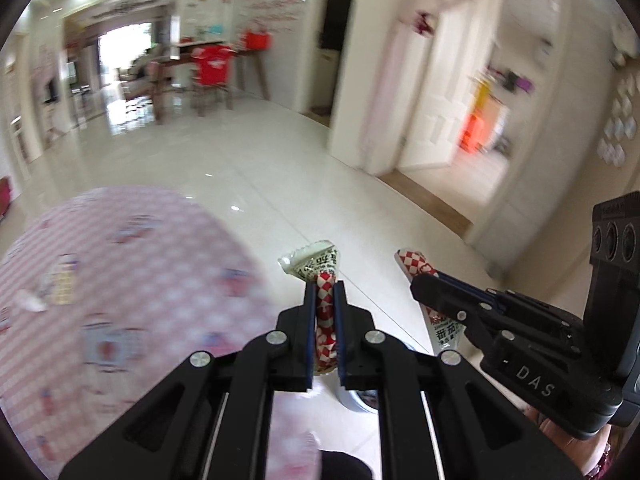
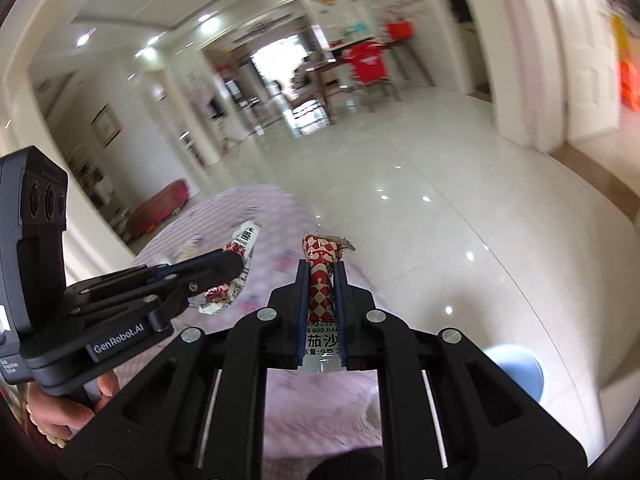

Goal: Collect trash
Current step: 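Carry both red-checkered wrappers toward the blue bucket, then open the right gripper over the bucket while the left lowers its wrapper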

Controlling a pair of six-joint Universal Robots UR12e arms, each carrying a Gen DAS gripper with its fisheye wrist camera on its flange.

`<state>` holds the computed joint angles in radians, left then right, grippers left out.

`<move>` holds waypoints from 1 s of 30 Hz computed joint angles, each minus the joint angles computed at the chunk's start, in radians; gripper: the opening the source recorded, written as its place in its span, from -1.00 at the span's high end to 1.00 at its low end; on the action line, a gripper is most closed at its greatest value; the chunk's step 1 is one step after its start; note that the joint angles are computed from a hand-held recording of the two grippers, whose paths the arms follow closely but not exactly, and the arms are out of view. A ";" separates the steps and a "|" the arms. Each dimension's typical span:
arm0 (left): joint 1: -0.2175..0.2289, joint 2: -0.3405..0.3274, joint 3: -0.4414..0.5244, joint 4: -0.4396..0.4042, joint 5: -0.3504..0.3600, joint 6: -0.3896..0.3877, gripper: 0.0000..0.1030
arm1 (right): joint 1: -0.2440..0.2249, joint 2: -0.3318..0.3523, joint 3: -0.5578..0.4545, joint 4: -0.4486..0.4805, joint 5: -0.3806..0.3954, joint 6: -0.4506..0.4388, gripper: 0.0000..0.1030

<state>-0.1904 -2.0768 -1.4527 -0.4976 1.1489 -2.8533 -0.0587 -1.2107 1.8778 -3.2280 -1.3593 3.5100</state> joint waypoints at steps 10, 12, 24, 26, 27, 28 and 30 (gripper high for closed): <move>-0.116 -0.062 0.041 -0.116 -0.009 0.113 0.84 | -0.103 -0.078 0.177 -0.060 -0.085 0.099 0.77; -0.129 -0.074 0.051 -0.128 -0.002 0.121 0.84 | -0.113 -0.084 0.191 -0.056 -0.104 0.100 0.76; -0.169 -0.120 0.092 -0.186 0.047 0.142 0.84 | -0.154 -0.071 0.217 -0.058 -0.153 0.138 -0.15; -0.172 -0.124 0.095 -0.191 0.052 0.142 0.84 | -0.161 -0.070 0.220 -0.059 -0.153 0.138 -0.15; -0.173 -0.126 0.096 -0.193 0.055 0.142 0.84 | -0.164 -0.070 0.222 -0.060 -0.151 0.137 -0.15; -0.174 -0.128 0.098 -0.194 0.057 0.142 0.84 | -0.166 -0.071 0.224 -0.063 -0.149 0.139 -0.15; -0.175 -0.132 0.103 -0.200 0.060 0.145 0.84 | -0.165 -0.069 0.223 -0.062 -0.150 0.145 -0.15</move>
